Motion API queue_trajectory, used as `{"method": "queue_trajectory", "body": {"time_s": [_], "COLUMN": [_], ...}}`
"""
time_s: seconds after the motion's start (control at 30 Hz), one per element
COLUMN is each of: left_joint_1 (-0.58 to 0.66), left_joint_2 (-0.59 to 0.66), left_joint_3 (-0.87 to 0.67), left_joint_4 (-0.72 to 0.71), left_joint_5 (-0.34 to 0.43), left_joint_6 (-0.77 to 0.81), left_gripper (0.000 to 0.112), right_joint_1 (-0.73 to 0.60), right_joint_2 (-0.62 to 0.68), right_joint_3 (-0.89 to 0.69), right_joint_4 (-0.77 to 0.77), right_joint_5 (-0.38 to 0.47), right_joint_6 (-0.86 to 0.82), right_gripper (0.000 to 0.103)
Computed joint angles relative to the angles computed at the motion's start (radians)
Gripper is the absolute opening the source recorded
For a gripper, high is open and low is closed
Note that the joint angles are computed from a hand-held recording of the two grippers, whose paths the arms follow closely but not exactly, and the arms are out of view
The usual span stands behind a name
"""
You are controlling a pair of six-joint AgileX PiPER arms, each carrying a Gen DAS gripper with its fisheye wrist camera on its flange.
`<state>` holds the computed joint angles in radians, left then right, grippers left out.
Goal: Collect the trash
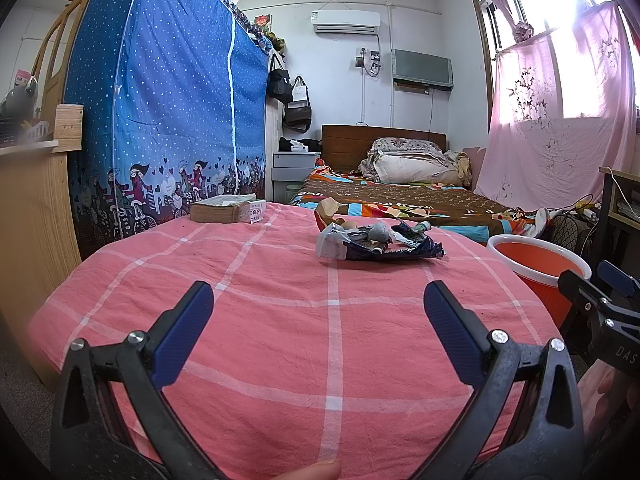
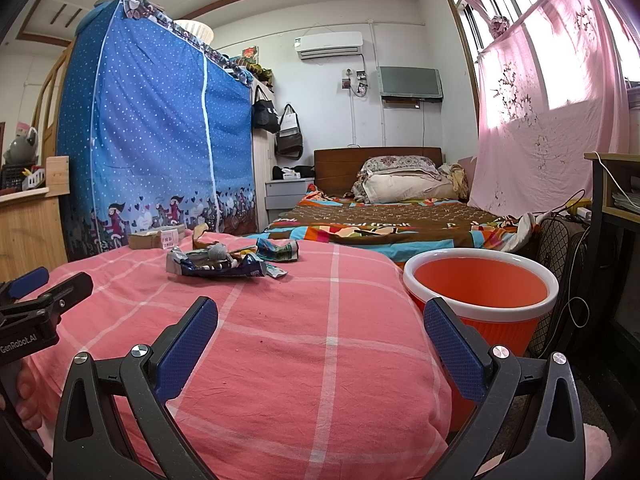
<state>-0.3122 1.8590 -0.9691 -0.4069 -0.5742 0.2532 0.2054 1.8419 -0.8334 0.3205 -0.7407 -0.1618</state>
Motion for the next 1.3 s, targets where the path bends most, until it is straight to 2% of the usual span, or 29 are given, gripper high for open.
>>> {"method": "queue_trajectory", "body": {"time_s": [0.47,0.67,0.73,1.03,1.17,1.3], "left_joint_1": [0.000,0.007,0.011,0.034,0.041,0.048], "left_joint_2": [0.001,0.010,0.017,0.064,0.110,0.174], "left_joint_3": [-0.003,-0.047,-0.073,-0.239,-0.354,-0.499], "left_joint_4": [0.003,0.020,0.015,0.051,0.027,-0.108], "left_joint_5": [0.007,0.051,0.059,0.083,0.137,0.237], "left_joint_6": [-0.005,-0.023,-0.010,0.007,0.055,0.188], "left_gripper": [0.103,0.103,0.103,0.103,0.103,0.103], "right_joint_1": [0.001,-0.043,-0.050,-0.072,-0.079,-0.104], "right_joint_2": [-0.001,-0.028,-0.027,0.024,0.090,0.184], "right_joint_3": [-0.004,-0.038,-0.066,-0.281,-0.429,-0.609], "right_joint_4": [0.000,-0.122,-0.128,-0.183,-0.215,-0.350], "right_joint_5": [0.006,0.078,0.101,0.203,0.262,0.364], "right_joint_6": [0.003,0.138,0.133,0.050,0.032,0.132], "right_gripper": [0.103,0.103,0.103,0.103,0.103,0.103]}}
